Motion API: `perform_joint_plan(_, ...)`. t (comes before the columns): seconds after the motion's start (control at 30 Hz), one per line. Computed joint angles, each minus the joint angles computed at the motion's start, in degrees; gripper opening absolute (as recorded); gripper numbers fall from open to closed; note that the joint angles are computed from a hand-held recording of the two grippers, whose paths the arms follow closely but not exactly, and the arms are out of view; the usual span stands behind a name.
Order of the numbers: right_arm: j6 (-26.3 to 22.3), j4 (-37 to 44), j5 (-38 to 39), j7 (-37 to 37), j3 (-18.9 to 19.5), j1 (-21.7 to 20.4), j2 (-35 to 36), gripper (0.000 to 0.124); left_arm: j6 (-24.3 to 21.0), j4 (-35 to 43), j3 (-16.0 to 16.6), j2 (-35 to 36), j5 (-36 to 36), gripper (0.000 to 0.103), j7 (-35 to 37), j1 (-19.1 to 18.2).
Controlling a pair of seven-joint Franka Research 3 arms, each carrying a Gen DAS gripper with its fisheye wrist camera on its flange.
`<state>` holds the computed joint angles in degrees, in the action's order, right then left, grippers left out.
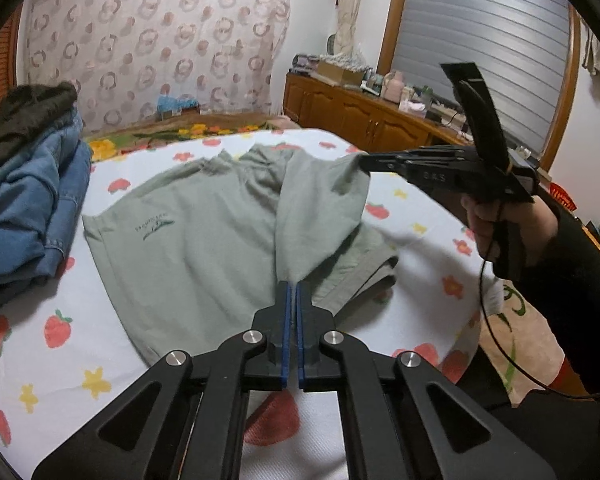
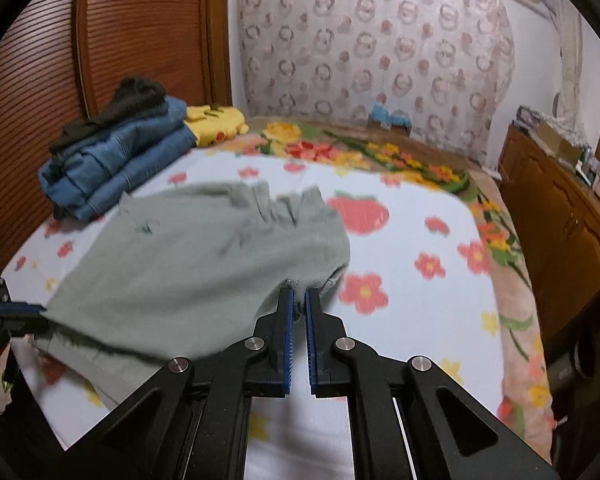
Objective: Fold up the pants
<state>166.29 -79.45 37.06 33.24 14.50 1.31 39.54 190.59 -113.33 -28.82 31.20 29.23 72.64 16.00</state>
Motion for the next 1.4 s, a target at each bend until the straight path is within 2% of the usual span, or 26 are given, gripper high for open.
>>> perform_joint_plan(0.1,1.1,0.0,1.1,-2.6,2.2,-0.9,-0.2,0.006,2.3,-1.5,1.2,-1.6,-0.1,0.003,-1.0,-0.5)
perform_joint_plan(0.3,1.3,1.1,4.2,-8.9,5.8,-2.0,0.1,0.006,6.2,-4.4,6.7,-5.0,1.2,0.002,-5.4,-3.3)
perform_joint_plan(0.57,-1.2,2.4,6.4,-13.7,6.1,-0.8,1.3,0.006,8.2,-7.9,14.0,-7.1,1.9,0.002,-10.2,-7.5)
perform_joint_plan(0.73,-4.6,3.5,5.6,-12.5,3.3,0.6,2.3,0.006,6.6,-8.0,16.0,-6.2,1.4,0.002,-11.1,-9.2)
perform_joint_plan(0.87,-6.4,3.0,5.9,-12.0,2.4,0.1,2.1,0.013,5.5,-7.7,15.6,-5.1,1.2,0.002,-11.1,-8.8)
perform_joint_plan(1.0,-5.3,-1.3,9.8,-15.4,4.1,-2.2,-0.8,0.025,5.0,-7.4,14.5,-4.3,1.2,0.002,-11.0,-7.7)
perform_joint_plan(1.1,-5.1,-6.1,14.9,-19.0,5.6,-4.1,-4.1,0.025,5.0,-7.7,14.0,-4.3,1.2,0.002,-11.0,-7.4)
perform_joint_plan(1.23,-5.2,-11.7,20.8,-24.3,5.5,-4.7,-7.8,0.025,4.4,-7.4,13.2,-4.2,1.5,0.002,-10.9,-6.7)
perform_joint_plan(1.4,-6.6,-17.4,26.7,-28.9,3.4,-4.6,-11.7,0.025,3.7,-6.8,12.5,-3.6,1.3,0.002,-10.6,-6.1)
